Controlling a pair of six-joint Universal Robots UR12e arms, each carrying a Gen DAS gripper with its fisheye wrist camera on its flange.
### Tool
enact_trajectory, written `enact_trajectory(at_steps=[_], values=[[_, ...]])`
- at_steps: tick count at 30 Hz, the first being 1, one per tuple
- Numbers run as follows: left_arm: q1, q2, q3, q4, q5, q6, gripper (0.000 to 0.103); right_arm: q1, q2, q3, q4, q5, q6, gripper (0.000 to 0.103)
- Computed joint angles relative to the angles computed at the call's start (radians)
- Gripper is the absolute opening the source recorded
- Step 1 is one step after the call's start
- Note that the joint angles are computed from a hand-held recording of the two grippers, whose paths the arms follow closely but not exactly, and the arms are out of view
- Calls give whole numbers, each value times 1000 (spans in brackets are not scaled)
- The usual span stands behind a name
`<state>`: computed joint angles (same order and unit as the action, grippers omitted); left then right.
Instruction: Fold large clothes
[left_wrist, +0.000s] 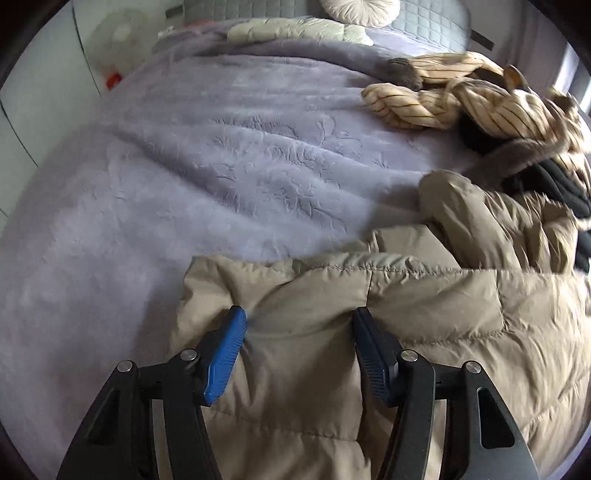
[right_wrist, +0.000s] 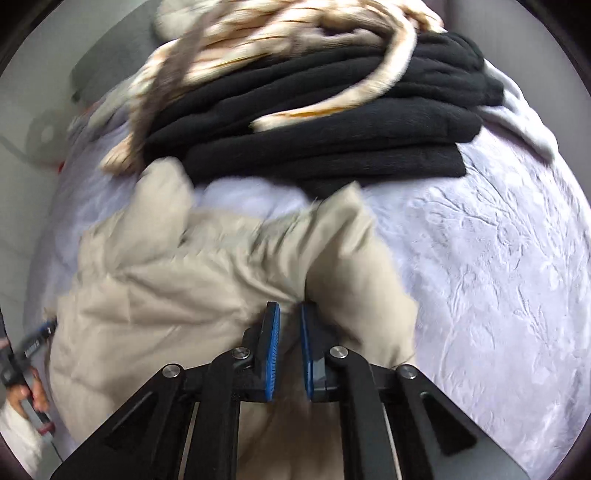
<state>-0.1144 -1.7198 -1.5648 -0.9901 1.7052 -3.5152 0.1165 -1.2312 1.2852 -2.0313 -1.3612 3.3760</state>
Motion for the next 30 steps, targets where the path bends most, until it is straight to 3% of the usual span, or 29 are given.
enact_trajectory(at_steps=[3,7,9,12,17,20,22,27,30], values=[[-11,-26,3,33,30,30,63,-13,27,-4,-15,-17,81,10],[-15,-49,-3,78,24,28,64,-27,51,6,-25,-3,118,8],[-10,-53,-6,91,2,18,65,-33,55,13,-38,-3,117,7],[-4,-55,20,47,-14,2,65,-35,58,6,-29,-20,107,7],[8,-8,-14,107,47,-26,65,-32,57,-7,-27,-54,31,7],[41,-24,-13,25,0,-89,65,-39,57,4,-39,-41,51,7],[53,-40,-17,14,-35,-120,68,-30,58,8,-41,-53,60,7],[48,-48,12,-40,-11,-175,68,-12,83,-54,23,-87,63,12],[37,-18,21,-67,43,-153,68,-6,54,-47,5,-94,91,17]])
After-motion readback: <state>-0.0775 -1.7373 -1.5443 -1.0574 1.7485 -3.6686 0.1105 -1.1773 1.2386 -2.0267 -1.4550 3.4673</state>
